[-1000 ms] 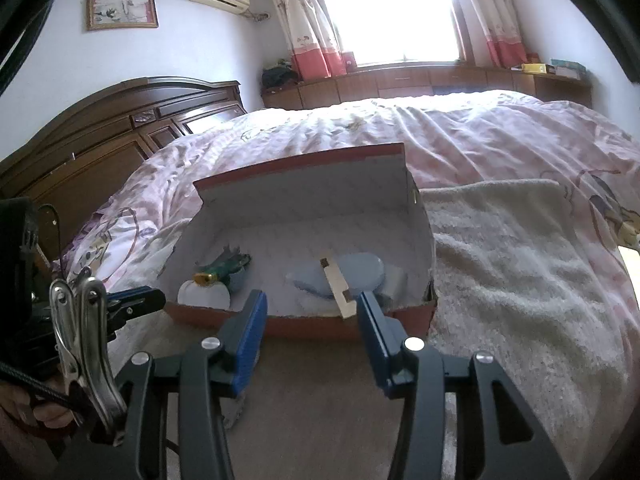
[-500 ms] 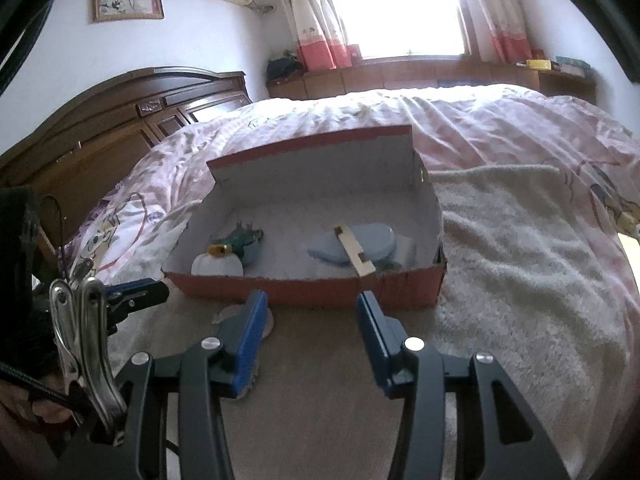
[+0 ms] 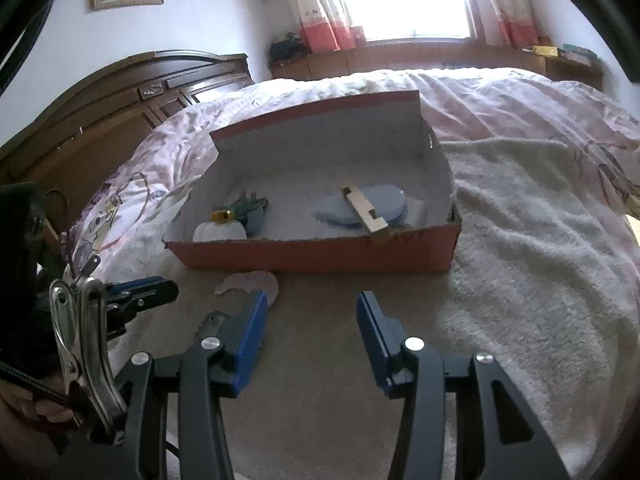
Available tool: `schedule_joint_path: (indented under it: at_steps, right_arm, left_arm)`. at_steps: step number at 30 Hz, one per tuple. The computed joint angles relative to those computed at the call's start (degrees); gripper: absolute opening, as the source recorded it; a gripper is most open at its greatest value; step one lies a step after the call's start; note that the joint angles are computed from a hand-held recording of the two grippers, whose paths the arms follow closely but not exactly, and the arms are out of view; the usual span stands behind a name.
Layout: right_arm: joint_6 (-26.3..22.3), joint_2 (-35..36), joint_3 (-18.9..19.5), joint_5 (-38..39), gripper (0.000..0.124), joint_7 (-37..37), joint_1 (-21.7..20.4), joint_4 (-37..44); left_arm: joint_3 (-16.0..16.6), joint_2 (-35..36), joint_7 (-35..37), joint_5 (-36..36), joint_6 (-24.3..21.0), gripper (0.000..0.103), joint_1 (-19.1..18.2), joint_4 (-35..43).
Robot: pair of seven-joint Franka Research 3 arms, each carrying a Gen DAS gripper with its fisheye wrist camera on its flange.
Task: Organize rigid objects
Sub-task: 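Withdraw both tools and move the open left tool over the grey holed plate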
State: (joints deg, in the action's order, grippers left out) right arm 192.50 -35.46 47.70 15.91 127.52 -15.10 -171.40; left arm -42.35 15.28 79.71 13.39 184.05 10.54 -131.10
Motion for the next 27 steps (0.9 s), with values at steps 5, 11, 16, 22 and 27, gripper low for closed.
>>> schedule_joint_path:
  at_steps: [5,11,16,22,27]
  right_arm:
    - [0.0,1.1,0.3,-0.1,0.049,0.0,-0.2,0.4]
    - [0.2,1.4,0.3,0.2,0.049,0.1,-0.2,0.2]
    - [0.3,1.5,0.2,0.5,0.049,-0.1,0.1,0.1]
    - [1.4,2.3,-0.1,1.3,0.049,-0.6,0.5,-0.3]
    - [2.1,2.5,-0.4,2.8,0.049,-1.4,1.1,-0.8]
  left_arm:
    - [-4.0,1.8,1.5,-0.6,-1.3,0.018,3.3,0.3]
    - [-4.3,2.5,5.3,-1.9,-3.5,0.018,1.6,0.7]
    - [-2.7,2.2,7.5,-4.2,-4.0,0.033,-1.0,0.8]
    - [-5.7,4.0,10.7,-8.7,-5.0,0.06,1.1,1.4]
    - [-3.7,3.5,11.5,-8.0,-4.3,0.069,-1.8,1.3]
